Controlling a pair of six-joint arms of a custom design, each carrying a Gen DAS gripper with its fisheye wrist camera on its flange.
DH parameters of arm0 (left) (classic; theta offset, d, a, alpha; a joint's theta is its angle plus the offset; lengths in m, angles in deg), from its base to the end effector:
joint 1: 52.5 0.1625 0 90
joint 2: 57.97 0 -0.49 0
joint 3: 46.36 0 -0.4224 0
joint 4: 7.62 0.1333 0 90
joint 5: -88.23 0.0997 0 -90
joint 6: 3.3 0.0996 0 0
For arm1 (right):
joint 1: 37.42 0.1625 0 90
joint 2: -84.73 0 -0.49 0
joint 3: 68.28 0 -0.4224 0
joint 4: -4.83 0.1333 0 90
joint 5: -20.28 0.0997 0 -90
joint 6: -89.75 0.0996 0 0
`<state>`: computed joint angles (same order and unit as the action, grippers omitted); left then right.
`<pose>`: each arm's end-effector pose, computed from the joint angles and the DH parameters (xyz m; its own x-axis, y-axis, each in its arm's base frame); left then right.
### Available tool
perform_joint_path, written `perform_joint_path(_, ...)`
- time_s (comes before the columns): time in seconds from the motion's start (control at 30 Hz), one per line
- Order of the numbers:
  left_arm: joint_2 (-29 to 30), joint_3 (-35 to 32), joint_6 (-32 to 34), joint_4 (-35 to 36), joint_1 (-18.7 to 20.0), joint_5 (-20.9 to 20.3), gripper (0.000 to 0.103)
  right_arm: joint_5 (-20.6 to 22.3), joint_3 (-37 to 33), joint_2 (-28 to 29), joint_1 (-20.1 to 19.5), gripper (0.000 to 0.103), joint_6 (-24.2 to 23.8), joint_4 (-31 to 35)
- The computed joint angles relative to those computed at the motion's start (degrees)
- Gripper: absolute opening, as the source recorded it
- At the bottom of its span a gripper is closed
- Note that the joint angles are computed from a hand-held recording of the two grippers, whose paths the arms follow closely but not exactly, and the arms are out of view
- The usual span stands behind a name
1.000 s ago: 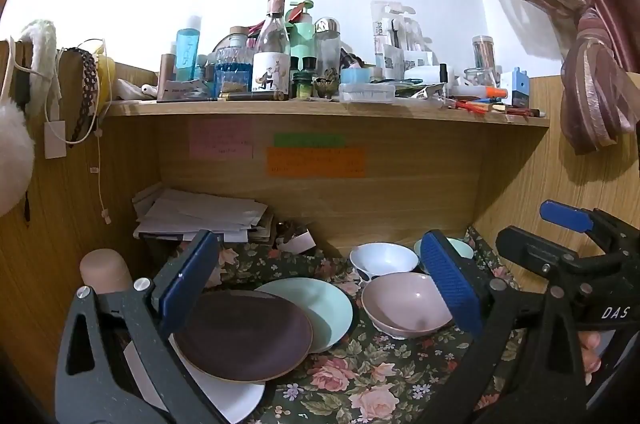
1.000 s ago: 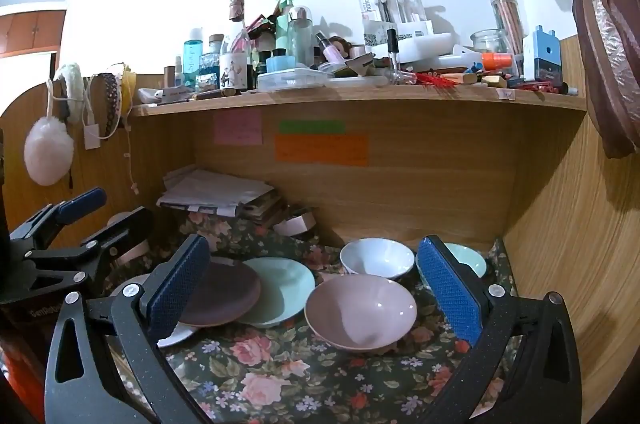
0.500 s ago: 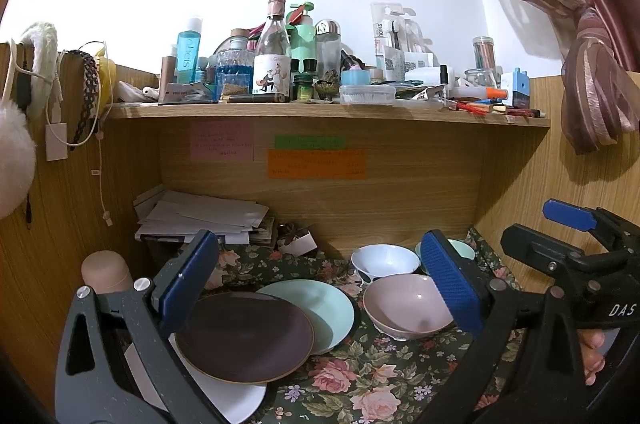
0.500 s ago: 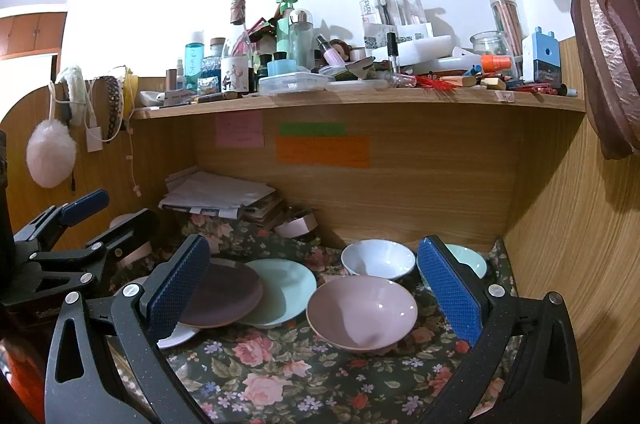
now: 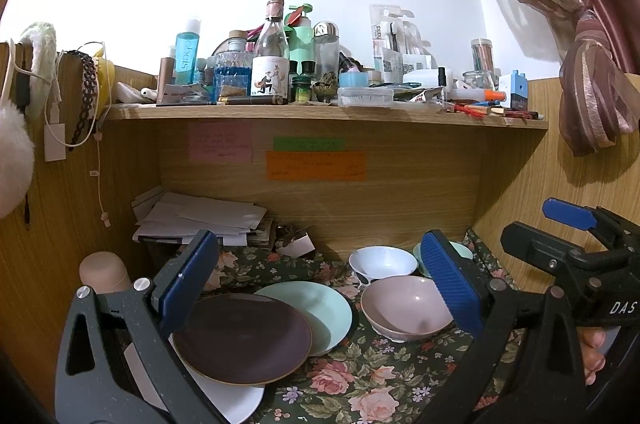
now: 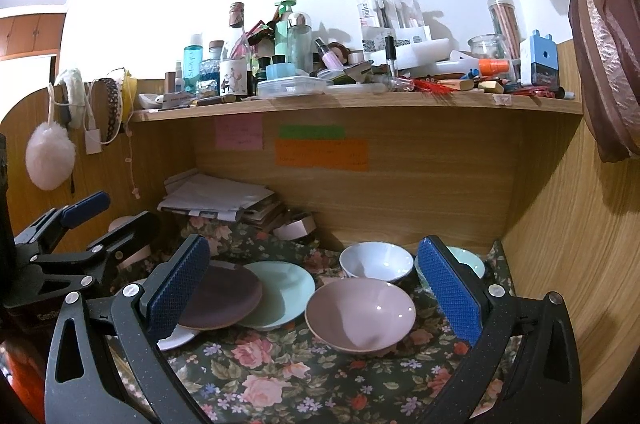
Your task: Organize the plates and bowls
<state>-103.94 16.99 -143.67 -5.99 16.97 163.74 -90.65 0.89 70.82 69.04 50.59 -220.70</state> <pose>-0.1332 -0.8069 0.2630 -0.6894 0.2854 -0.6658 0.7192 0.1597 -0.6762 0.3274 -0.7634 0.0157 -0.7417 -0.0457 0.6692 -0.6658 0.1718 -0.7261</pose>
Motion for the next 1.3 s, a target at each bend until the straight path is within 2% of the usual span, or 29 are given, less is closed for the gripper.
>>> perform_joint_path(0.83,0.4,-0.3,-0.2,0.1,-0.2,0.0,0.103,0.5,-0.6,0.0,-0.4,0.103,0.5,1.0)
perform_joint_path(1.3,2.1,-3.6,-2.0,2.9,1.2,-0.7,0.103,-0.5,-4.8,1.9,-0.8,0.103,1.3,6.0)
